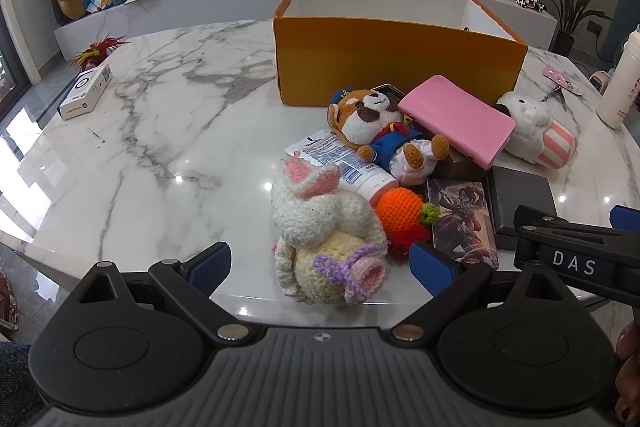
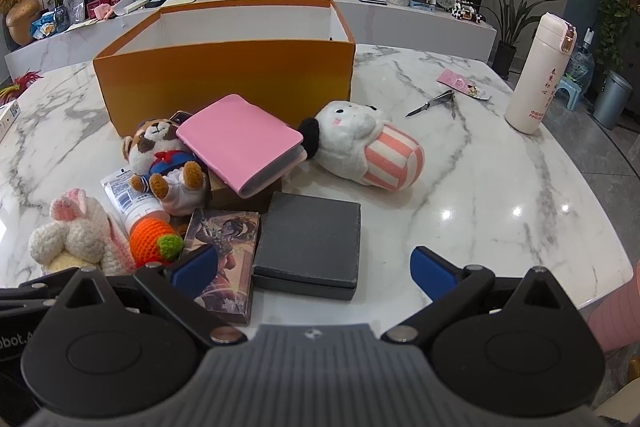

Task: Organize objects

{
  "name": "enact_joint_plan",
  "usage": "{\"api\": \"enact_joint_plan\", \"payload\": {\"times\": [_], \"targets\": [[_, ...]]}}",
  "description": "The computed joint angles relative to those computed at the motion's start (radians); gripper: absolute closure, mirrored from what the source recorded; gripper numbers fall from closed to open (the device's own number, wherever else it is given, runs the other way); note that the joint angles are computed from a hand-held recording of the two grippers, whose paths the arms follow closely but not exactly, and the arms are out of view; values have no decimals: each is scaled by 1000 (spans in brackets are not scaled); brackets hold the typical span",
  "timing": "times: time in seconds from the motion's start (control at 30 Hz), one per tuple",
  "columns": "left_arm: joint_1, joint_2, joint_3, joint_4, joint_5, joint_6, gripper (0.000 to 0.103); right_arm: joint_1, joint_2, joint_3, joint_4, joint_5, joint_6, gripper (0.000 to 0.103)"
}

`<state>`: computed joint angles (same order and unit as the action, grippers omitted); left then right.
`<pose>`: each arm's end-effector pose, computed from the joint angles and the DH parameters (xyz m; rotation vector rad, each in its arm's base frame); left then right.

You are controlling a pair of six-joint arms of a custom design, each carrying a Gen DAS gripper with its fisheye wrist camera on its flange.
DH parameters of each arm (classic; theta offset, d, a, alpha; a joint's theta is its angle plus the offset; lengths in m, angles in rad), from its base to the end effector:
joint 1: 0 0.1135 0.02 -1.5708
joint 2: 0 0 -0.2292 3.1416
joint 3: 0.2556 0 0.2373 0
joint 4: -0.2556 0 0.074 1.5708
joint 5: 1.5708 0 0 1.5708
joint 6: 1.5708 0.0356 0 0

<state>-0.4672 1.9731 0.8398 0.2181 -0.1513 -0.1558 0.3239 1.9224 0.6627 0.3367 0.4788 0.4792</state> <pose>0.2952 -0.1429 0.0553 0.3204 2.4521 -0.0793 0.2802 0.0768 0.0443 0.3759 2.3380 -0.2206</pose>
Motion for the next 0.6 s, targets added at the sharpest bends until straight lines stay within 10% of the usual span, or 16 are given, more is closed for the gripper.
{"api": "enact_joint_plan", "payload": {"times": [0.6], "targets": [[24, 9, -7, 26, 32, 3, 0, -11, 2, 0, 1, -1, 6, 1]]}}
